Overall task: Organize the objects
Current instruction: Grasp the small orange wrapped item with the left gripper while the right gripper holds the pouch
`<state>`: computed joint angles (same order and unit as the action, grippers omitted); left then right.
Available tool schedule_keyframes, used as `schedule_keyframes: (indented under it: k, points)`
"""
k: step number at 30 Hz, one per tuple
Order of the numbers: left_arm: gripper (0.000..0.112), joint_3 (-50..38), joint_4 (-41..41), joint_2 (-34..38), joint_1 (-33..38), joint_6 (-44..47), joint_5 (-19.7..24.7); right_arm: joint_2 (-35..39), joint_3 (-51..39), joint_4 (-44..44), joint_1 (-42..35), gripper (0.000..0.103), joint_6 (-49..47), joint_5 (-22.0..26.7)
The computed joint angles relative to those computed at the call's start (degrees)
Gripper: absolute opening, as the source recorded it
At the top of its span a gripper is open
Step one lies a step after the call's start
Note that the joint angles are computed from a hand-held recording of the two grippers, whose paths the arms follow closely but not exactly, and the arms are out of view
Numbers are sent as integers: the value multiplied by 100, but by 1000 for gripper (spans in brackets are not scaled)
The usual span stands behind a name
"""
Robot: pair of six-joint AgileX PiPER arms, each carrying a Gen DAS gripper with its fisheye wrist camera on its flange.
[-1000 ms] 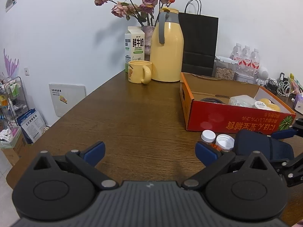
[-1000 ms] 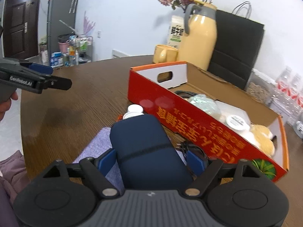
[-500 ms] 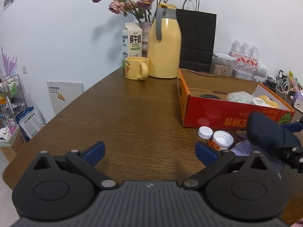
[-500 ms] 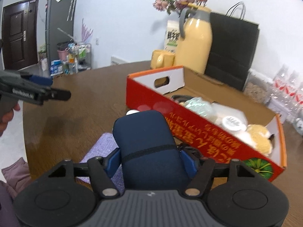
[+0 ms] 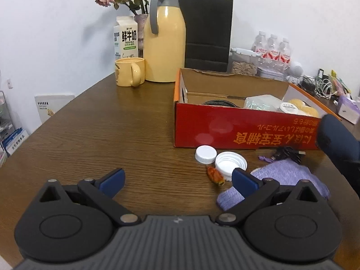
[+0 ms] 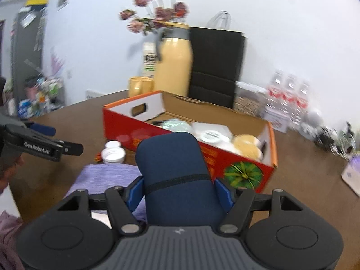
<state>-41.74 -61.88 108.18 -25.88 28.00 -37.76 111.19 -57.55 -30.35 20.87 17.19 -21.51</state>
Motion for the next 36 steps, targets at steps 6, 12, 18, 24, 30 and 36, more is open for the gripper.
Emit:
schedule_keyframes:
  k: [6,12,18,24,30,36]
  points:
    - [80,-575,-489,358,-24,702,255,159,70,358,-95,66,78,-149]
    - [63,-722,-540,475,-37,871,373,280,60,292,-90,66,282,-227]
    - [61,-834,-745,553,46,981,451,310,101,255,-72,66,367,-350]
    - [42,-916,-798,623,33,1086,360,328,130,310,-53,66,380,-362]
    - [13,-775,-375,590,-33,821,215,329,135,318,-5,66,381,-334]
    - [12,-453,-29,373,-106,424,-99,257,144,423,28,66,252,-353]
